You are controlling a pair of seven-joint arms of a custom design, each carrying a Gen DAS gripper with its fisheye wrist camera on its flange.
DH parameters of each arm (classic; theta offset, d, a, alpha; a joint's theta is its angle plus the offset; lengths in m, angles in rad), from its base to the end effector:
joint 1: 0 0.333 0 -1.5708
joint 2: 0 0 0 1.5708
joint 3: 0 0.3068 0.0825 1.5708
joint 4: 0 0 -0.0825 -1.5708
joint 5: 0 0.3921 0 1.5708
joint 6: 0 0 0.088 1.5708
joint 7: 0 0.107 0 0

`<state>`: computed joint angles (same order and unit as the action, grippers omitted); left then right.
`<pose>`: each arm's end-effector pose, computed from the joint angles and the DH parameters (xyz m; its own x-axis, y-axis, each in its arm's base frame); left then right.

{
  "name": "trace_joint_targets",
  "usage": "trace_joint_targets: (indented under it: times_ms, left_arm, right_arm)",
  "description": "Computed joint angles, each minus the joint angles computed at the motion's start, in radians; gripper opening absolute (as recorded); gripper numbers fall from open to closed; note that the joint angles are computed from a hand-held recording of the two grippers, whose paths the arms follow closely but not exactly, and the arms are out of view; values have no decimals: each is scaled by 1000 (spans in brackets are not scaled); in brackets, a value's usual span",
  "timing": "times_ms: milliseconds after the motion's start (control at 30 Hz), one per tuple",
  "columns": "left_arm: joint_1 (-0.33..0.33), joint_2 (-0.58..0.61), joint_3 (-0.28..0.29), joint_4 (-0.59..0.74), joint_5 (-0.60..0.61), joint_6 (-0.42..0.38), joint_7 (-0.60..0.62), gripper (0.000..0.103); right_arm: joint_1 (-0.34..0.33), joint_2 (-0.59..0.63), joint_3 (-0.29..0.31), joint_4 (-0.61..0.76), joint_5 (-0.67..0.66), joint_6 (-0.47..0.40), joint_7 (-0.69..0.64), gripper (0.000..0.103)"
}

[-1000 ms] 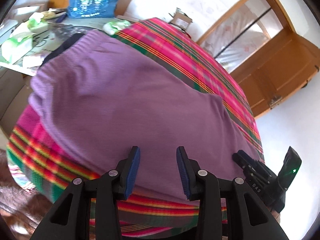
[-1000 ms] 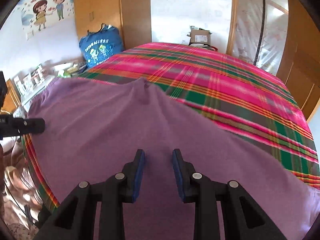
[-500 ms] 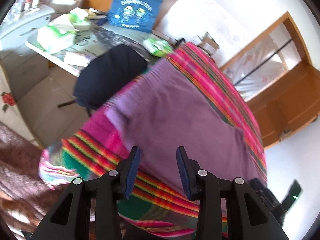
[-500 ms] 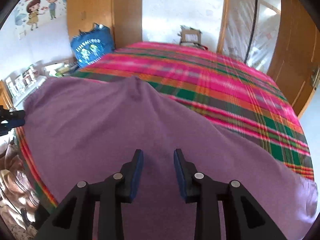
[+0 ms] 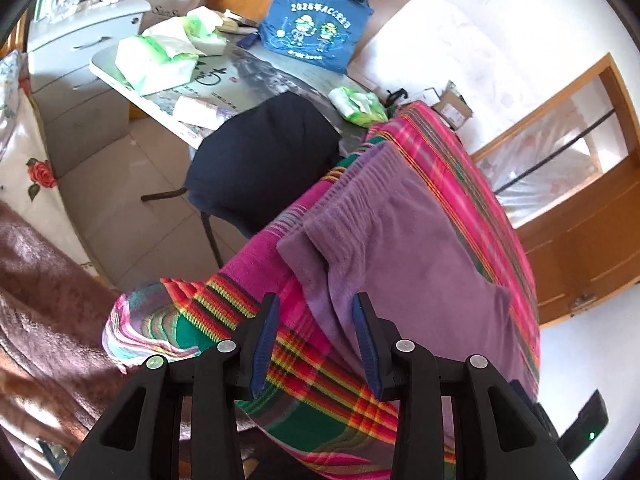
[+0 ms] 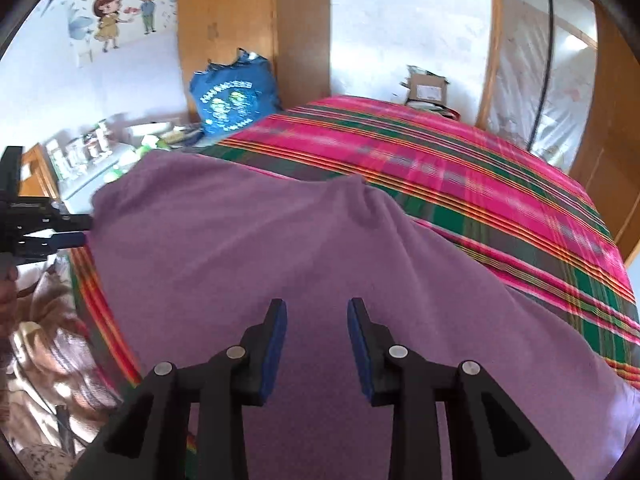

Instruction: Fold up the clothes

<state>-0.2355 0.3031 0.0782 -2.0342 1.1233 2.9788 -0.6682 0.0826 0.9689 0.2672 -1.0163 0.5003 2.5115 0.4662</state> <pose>0.5992 -0.1605 0.3263 0.6309 -0.5512 0.5460 -0.3728 -0.8326 -0.4097 0.7989 0.1912 0.3205 0.8075 -0.5896 0.0159 -0.4091 -0.5793 -0.7050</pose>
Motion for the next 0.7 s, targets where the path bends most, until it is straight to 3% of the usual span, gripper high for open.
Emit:
trace_joint_targets:
  times_ms: [333, 400, 533, 700]
  left_arm:
    - [-1, 31, -41, 62, -150, -131, 209, 39]
    - [-3, 42, -30, 69, -147, -97, 202, 39]
    - [-13, 55, -24, 90, -186, -110, 241, 40]
    - [-40, 57, 12, 88, -154, -83, 190, 44]
  right_arm:
    - [19, -17, -3, -49, -24, 17, -12, 32]
    - [24, -17, -2, -49, -27, 19, -12, 32]
    - [23, -31, 12, -79, -19, 40, -32, 32]
    - [11, -46, 40, -108, 9, 56, -73, 37]
